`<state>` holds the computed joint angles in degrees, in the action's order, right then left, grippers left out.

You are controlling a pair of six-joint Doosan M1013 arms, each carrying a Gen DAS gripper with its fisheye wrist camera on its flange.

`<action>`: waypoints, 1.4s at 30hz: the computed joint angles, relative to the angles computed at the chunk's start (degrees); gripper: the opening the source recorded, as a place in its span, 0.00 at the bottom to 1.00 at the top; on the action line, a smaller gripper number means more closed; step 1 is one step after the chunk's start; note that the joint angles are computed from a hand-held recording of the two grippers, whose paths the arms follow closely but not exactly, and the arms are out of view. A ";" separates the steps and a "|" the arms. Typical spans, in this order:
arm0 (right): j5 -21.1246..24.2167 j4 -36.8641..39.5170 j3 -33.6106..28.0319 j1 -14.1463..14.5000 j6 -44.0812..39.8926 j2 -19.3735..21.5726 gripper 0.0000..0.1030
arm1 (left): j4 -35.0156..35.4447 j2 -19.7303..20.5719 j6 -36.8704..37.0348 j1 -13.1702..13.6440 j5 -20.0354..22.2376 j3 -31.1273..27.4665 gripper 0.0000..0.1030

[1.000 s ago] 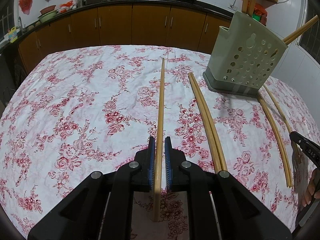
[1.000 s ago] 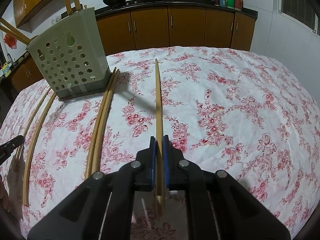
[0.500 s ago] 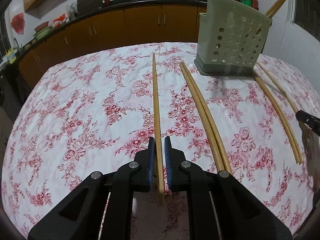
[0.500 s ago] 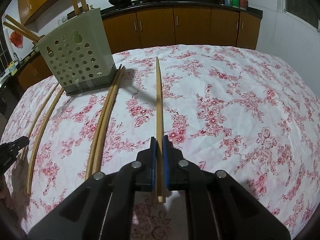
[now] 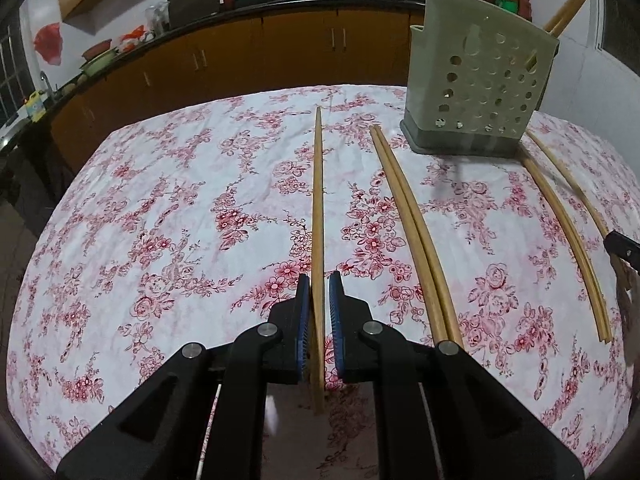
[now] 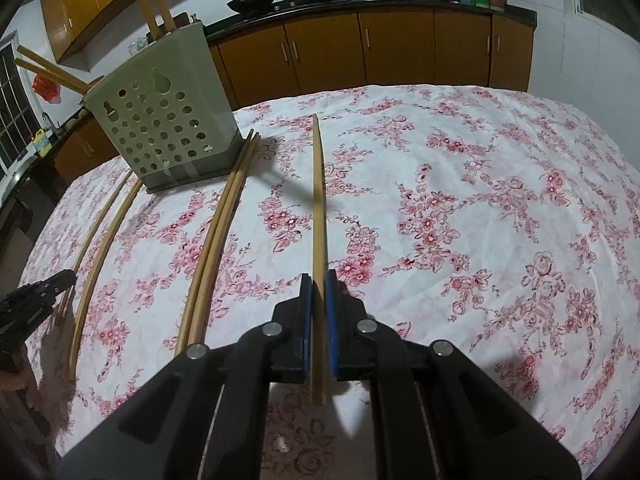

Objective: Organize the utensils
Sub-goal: 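Close the left tool on a lone chopstick while the right tool grasps another chopstick, then lift both chopsticks upright over the green holder and open both tools to drop them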

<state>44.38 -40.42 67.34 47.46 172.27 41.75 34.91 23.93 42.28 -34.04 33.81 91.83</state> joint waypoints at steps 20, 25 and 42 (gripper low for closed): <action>3.59 -0.27 -1.59 0.63 -2.14 0.78 0.09 | -2.40 -0.34 0.63 0.55 -1.72 0.50 0.11; 4.58 -0.23 -2.39 0.66 -2.98 1.19 0.09 | -3.10 -0.18 0.97 0.74 -2.03 0.21 0.11; 8.25 -17.51 0.18 3.12 9.60 -3.08 0.08 | 5.86 -6.32 -8.13 1.22 -11.79 4.14 0.07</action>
